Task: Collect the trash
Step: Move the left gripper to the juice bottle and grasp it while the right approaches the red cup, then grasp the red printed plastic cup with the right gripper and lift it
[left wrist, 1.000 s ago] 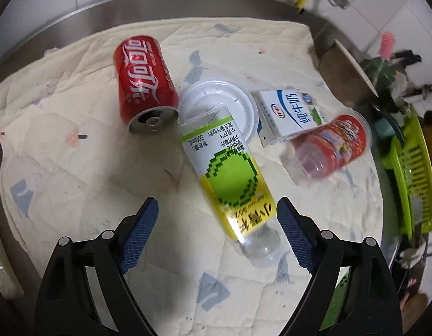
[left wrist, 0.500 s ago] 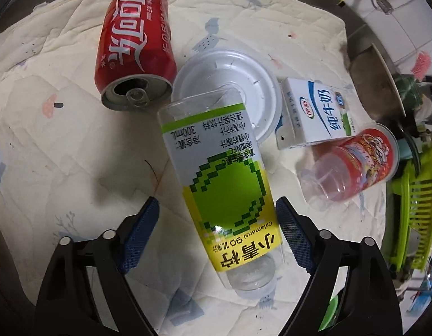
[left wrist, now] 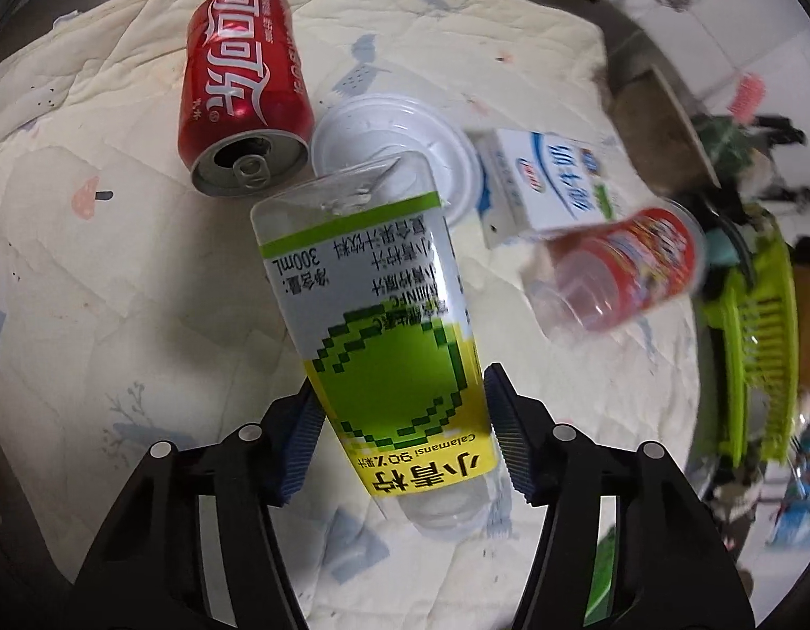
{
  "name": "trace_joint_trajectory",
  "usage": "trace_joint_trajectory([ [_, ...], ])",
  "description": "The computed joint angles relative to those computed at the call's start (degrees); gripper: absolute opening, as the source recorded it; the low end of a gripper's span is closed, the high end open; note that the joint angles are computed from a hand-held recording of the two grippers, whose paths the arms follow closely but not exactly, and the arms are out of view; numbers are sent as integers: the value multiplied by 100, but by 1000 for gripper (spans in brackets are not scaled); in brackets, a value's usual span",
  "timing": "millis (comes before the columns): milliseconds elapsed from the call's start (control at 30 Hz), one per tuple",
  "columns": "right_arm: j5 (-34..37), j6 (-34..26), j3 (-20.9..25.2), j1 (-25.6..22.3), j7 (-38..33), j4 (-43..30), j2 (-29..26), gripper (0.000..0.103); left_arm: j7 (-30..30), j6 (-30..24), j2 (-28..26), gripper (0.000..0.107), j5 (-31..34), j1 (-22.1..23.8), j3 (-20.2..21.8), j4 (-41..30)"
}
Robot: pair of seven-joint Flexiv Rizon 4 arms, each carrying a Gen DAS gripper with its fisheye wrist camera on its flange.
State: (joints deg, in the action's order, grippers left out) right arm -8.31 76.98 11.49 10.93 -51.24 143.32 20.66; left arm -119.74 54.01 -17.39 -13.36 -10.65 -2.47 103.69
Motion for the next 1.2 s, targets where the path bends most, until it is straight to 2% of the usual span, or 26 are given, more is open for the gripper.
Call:
trace_joint_trajectory([
  [133, 384, 159, -264, 424, -380, -445, -481, 87, 585, 141, 320, 57, -284, 103, -99, 408],
  [300, 1732, 58, -678, 1063, -1300, -1400, -1185, 85, 1393, 306, 766, 56, -844, 232, -120, 992],
  [500, 2622, -353, -597, 988, -1712, -2800, -2256, 82, 2172, 497, 1071, 55, -1431, 263, -81, 1476],
  [633, 2888, -656, -411, 735, -1570, -3661, -2945, 78, 2510, 543, 1117, 55, -1704, 270, -65, 1593],
  [833, 2972, -1024, -132, 358, -953, -4779, -3894, 77, 2957, 512, 1131, 55, -2197, 295, -71, 1700],
  [1067, 2347, -1341, -134, 230, 61, -5419, -4638, 76, 3254, 432, 1055, 55, -2336, 322, -69, 1648],
  [1200, 2320, -1397, 28, 90, 271, -5699, -4938, 75, 3420, 416, 1018, 55, -2375, 328, -83, 1621],
])
